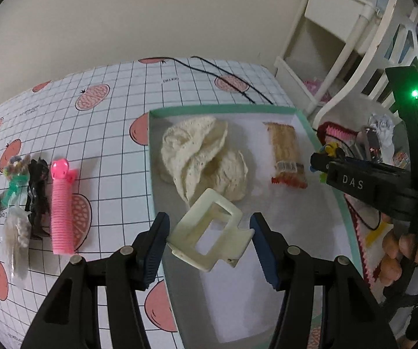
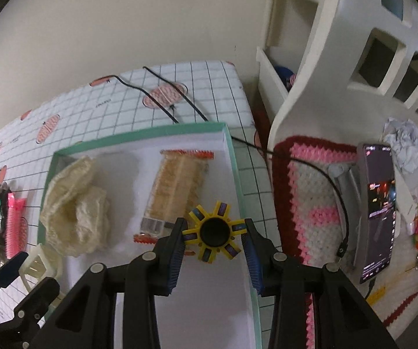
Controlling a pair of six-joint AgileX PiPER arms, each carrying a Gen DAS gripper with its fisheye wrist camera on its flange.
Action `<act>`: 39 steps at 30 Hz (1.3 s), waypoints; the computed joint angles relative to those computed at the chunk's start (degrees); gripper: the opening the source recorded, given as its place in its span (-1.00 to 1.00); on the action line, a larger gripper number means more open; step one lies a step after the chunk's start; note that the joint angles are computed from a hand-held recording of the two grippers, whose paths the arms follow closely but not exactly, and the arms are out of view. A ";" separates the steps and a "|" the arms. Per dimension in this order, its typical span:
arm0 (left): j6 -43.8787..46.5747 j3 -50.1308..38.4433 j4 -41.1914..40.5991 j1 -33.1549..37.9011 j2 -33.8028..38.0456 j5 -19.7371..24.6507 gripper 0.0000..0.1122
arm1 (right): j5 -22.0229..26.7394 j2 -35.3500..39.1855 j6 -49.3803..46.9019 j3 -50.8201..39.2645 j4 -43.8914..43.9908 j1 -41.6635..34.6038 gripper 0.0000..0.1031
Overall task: Organize objects
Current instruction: 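Carry the claw clip with left tool while right tool carries the gear toy into the tray, then release the claw clip with left tool while right tool releases the gear toy in the tray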
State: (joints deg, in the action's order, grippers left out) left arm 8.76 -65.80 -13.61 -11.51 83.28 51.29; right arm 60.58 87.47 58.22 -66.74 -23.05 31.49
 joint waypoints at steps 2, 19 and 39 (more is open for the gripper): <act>0.04 0.66 0.27 -0.17 0.05 -0.56 0.05 | -0.87 -0.05 -0.10 0.80 0.41 -0.27 -0.21; -2.20 3.02 3.39 -2.97 1.88 -1.69 0.05 | -1.61 0.54 -0.13 2.23 2.34 0.22 -0.21; 0.67 -0.98 -0.77 0.21 0.62 2.96 0.05 | 1.92 -1.87 -0.58 -2.21 0.62 1.88 -0.13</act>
